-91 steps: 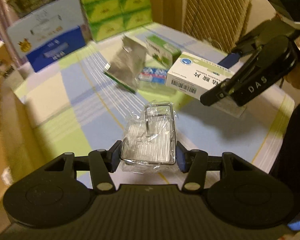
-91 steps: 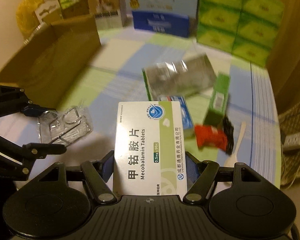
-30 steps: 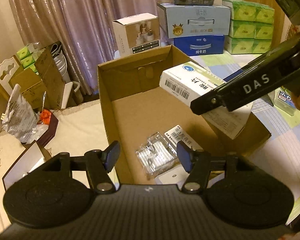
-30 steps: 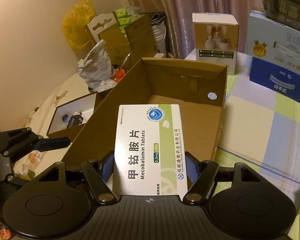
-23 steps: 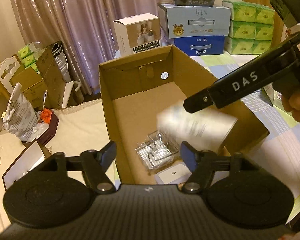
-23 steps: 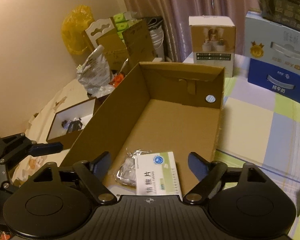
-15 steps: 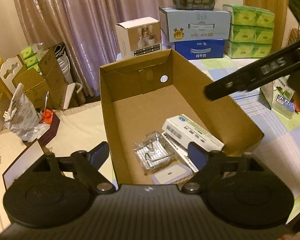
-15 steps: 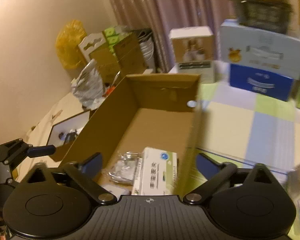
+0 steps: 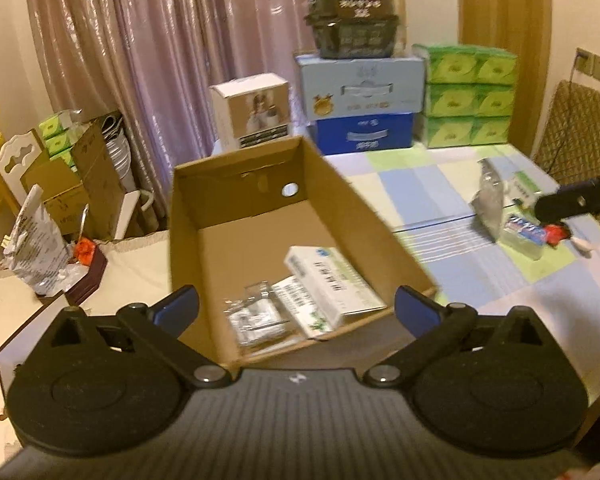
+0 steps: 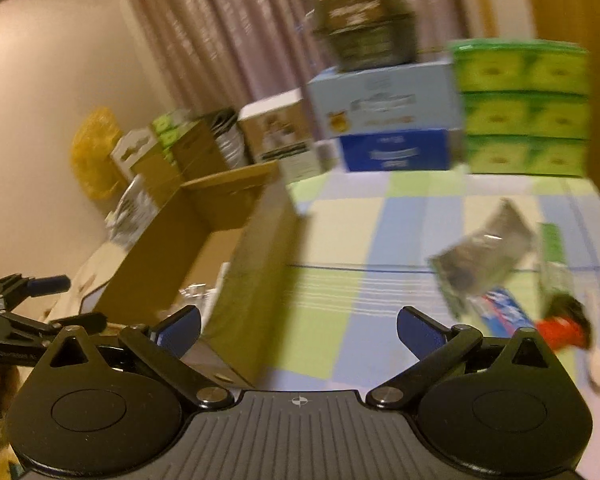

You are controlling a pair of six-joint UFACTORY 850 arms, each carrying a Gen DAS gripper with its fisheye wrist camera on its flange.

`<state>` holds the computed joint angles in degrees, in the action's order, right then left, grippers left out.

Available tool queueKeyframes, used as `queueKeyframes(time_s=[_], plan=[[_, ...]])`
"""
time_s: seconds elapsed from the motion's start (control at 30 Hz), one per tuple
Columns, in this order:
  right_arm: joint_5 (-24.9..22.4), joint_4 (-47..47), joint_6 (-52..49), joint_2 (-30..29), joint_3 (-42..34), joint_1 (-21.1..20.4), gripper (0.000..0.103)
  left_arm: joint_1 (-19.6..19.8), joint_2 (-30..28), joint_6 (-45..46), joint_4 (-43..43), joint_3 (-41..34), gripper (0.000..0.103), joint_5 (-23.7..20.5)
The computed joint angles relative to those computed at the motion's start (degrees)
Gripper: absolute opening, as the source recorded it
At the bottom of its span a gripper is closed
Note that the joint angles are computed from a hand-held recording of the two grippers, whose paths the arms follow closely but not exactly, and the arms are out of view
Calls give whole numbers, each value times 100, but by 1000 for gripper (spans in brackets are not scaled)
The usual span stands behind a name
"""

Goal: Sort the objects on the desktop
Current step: 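Move both tools back to the table toward the floss box and spoon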

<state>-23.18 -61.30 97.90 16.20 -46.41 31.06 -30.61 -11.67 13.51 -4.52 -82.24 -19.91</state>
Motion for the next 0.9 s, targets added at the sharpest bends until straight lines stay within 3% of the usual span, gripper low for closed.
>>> queueKeyframes(time_s=[0.17, 0.47, 0.57, 0.7, 0.9], plan=[[-997, -331, 721, 847, 615, 453, 101, -337, 152, -87, -46, 147, 102, 118], [-3244, -2, 514, 1971, 1305, 1234, 101, -973, 100, 395, -887, 129, 102, 87], [-3787, 4, 659, 2374, 1557, 1385, 101, -1169, -9, 522, -1095, 57, 102, 33], [-3985, 226, 539, 2853, 1752, 1191, 101, -1390, -224, 609, -1220, -97, 102, -102], [-3660, 719, -200, 3284, 1893, 549, 101, -1626, -573, 812, -1248, -380, 102, -236]])
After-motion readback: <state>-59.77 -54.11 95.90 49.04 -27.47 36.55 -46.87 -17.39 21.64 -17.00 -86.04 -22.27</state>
